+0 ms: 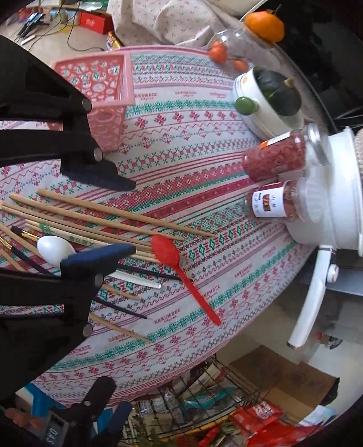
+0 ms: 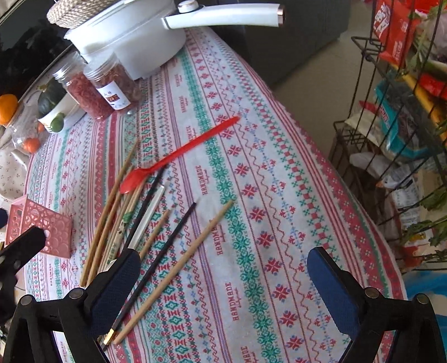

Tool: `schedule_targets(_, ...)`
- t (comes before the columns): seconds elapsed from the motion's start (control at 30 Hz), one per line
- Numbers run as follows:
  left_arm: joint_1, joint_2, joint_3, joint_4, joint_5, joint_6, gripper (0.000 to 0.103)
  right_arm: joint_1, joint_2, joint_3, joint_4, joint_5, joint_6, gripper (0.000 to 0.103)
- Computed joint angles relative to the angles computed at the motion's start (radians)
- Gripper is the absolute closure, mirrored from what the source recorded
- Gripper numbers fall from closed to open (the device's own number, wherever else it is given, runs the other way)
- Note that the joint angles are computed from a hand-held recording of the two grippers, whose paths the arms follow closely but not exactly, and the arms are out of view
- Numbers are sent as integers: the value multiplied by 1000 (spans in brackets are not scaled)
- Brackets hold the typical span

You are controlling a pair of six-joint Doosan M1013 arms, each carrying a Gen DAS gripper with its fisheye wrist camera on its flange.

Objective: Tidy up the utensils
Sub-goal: 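Reach the left gripper into the pile and grasp a bamboo chopstick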

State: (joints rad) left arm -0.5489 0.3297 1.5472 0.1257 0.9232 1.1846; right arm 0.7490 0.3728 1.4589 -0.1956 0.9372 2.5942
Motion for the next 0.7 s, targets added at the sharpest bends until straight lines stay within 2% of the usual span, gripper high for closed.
schedule_targets(0.1,26,38,-18,-83,-14,28,77,-20,7,3,52,-8,-27,9)
schedule_targets(0.2,26,70,-38,-74,-7,31,81,-44,18,8,137,-18,-71,16)
schedule_targets(0.33,28,109,-64,-84,23,45,90,-62,26,15,202,-25,-114,17)
schedule_targets(0.47,25,139,-87,-67,56,40,92,-70,29,17,243,-33,-150,17)
schedule_targets(0.7,16,144,-74,-30,21,20,94,-69,42,6,247,-14,-161,17)
